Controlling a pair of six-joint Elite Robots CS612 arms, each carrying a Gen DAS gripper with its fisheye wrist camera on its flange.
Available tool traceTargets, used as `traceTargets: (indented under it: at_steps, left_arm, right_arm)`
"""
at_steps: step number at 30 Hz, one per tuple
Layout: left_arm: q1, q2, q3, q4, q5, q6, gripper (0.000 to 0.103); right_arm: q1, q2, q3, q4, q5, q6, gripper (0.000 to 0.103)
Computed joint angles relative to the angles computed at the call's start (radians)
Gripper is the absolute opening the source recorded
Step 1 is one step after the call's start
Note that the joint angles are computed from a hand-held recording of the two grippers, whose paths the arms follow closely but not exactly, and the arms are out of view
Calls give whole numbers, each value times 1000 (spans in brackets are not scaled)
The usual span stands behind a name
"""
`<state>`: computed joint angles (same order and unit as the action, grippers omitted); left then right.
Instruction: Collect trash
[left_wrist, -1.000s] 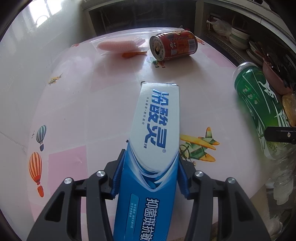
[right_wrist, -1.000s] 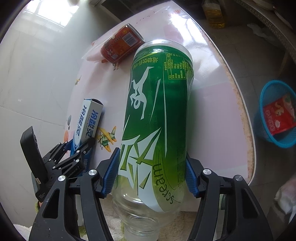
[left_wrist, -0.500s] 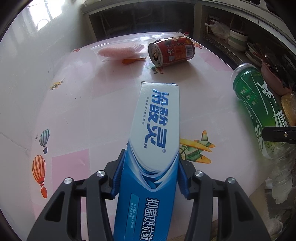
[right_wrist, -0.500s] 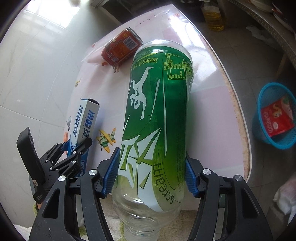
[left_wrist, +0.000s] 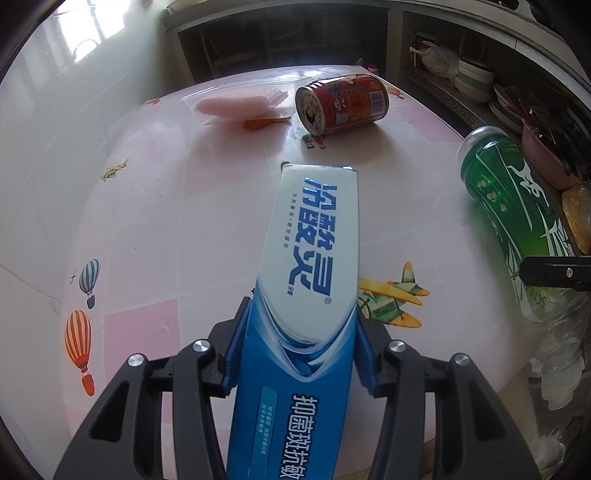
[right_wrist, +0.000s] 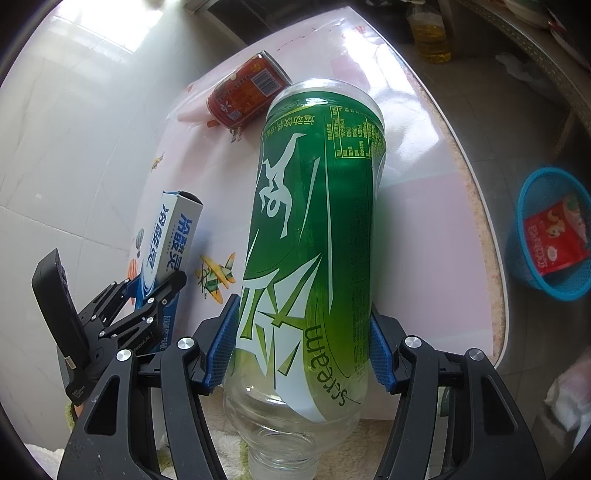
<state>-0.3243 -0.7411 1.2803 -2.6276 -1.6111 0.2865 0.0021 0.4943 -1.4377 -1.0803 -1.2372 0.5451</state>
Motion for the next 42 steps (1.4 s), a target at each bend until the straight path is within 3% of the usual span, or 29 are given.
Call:
traceTargets:
  at_steps: [42]
  left_arm:
    - [-9,-30,35,-56,-7,35,48]
  right_arm:
    - [-4,17,-39,-20,3,17,59]
